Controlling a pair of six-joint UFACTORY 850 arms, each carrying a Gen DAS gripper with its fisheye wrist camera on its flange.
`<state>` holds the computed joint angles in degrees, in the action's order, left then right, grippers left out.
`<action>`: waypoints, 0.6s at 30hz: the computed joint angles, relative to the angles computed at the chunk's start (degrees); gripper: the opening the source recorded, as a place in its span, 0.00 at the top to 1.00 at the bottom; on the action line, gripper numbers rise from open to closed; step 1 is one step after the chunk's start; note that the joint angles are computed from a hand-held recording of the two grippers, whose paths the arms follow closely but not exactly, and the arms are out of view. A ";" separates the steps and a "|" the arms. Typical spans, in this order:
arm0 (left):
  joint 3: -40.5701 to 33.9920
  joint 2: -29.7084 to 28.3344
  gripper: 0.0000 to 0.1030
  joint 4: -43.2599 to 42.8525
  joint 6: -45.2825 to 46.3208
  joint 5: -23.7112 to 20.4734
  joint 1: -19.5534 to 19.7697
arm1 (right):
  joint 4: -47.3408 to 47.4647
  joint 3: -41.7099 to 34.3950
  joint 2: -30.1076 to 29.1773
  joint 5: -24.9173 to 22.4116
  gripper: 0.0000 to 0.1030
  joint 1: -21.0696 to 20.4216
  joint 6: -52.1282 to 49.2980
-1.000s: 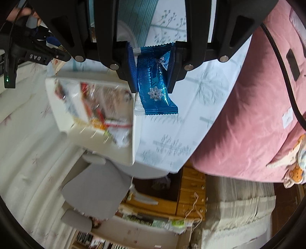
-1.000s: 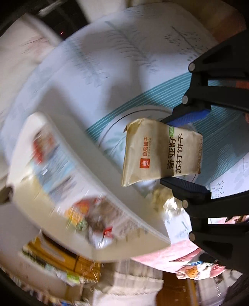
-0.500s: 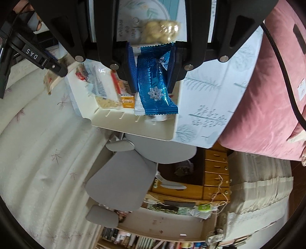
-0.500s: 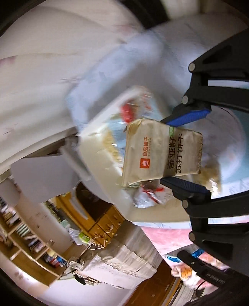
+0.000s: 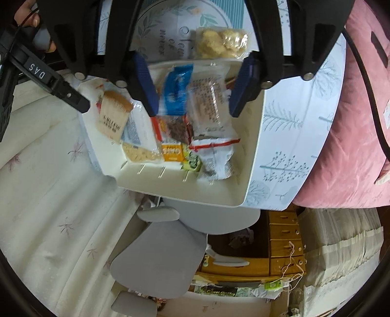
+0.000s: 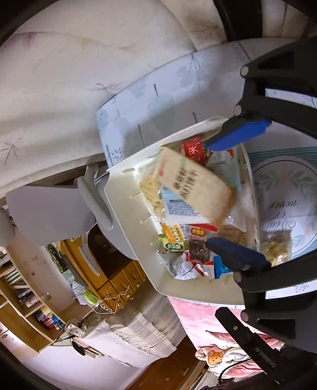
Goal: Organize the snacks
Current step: 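Lower the left tool to the clear bag of puffed snacks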
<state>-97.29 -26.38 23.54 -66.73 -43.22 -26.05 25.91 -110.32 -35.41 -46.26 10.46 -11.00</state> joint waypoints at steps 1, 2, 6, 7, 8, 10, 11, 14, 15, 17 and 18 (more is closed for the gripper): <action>0.17 0.13 0.35 -0.43 0.09 -0.58 0.03 | -0.21 0.56 0.22 0.35 0.25 -0.03 -0.02; 0.65 0.45 0.33 -1.19 0.34 -1.14 0.09 | -0.33 0.82 0.37 0.47 0.23 -0.09 0.02; 3.21 2.04 0.27 -4.91 1.68 -2.53 0.43 | -0.59 2.85 1.67 1.30 0.19 -0.46 0.86; 3.62 2.27 0.25 -5.81 2.03 -2.88 0.50 | -0.86 3.43 2.07 1.58 0.18 -0.57 1.19; 4.45 2.72 0.24 -7.08 2.54 -3.10 0.55 | -1.36 3.80 2.36 1.68 0.18 -0.64 1.57; 6.02 3.47 0.20 -9.72 4.15 -2.69 0.65 | -2.43 5.03 3.37 2.19 0.16 -0.81 2.18; 6.83 3.68 0.19 -12.38 6.35 -2.49 0.84 | -3.04 5.82 3.99 2.76 0.15 -0.84 2.35; 8.32 3.35 0.19 -17.90 9.87 -3.00 1.11 | -5.44 8.12 5.51 4.35 0.11 -0.83 2.27; 8.94 3.29 0.19 -19.35 10.77 -2.77 1.19 | -6.23 8.75 5.91 4.68 0.11 -0.83 2.48; 9.77 2.98 0.19 -20.38 11.27 -2.88 1.08 | -6.23 10.22 6.74 5.36 0.10 -1.14 2.16; 10.10 2.76 0.19 -20.87 11.62 -2.69 1.00 | -6.14 11.01 7.19 5.88 0.10 -1.27 1.92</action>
